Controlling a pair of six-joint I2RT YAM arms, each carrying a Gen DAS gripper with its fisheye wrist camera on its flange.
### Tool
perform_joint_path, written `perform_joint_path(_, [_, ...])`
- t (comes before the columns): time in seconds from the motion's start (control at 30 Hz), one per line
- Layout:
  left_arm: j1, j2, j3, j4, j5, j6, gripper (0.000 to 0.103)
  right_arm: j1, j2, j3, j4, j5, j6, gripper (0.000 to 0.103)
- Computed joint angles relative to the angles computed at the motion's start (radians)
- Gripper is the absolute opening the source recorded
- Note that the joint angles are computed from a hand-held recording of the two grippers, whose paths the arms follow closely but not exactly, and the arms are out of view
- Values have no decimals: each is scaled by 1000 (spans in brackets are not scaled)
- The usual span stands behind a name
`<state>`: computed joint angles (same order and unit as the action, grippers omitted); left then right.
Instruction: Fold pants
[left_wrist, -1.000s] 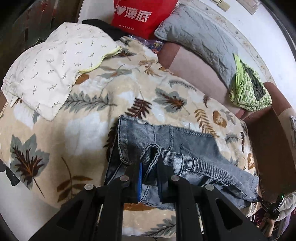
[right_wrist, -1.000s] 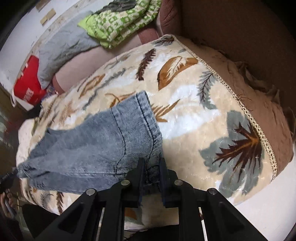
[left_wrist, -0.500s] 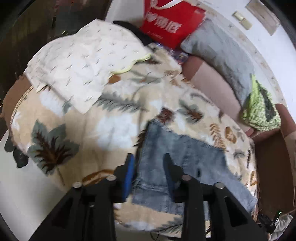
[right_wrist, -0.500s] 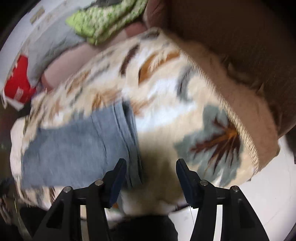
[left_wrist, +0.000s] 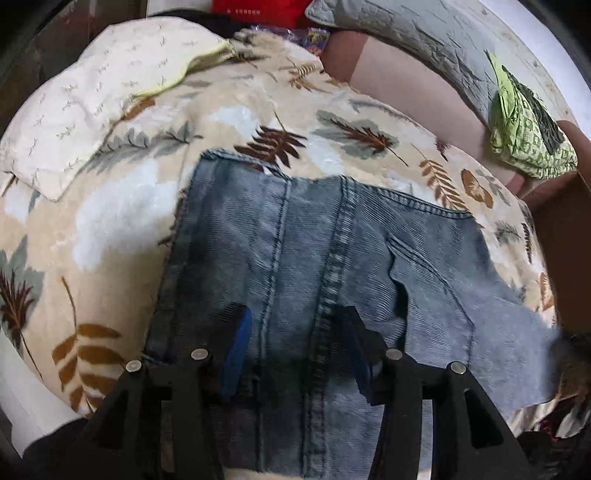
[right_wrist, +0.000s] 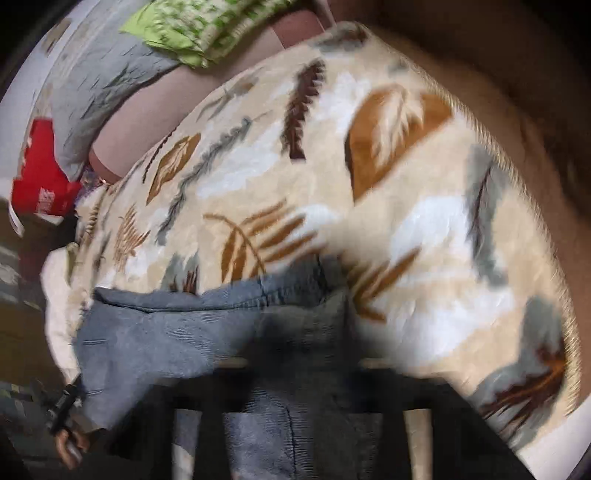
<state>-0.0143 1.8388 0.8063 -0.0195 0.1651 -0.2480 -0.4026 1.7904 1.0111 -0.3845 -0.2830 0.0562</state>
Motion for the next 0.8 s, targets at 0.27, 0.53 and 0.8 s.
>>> perform_joint_path(0.27, [7, 16, -21, 57, -5, 30, 58, 94, 31, -8, 21, 381, -21, 14])
perform_joint_path(0.53, [-4, 29, -44, 145, -16, 40, 65, 557, -3, 173, -2, 184, -25, 78])
perform_joint_path(0.8, [17, 29, -90, 225, 34, 68, 68, 757, 382, 587, -152, 165, -7, 76])
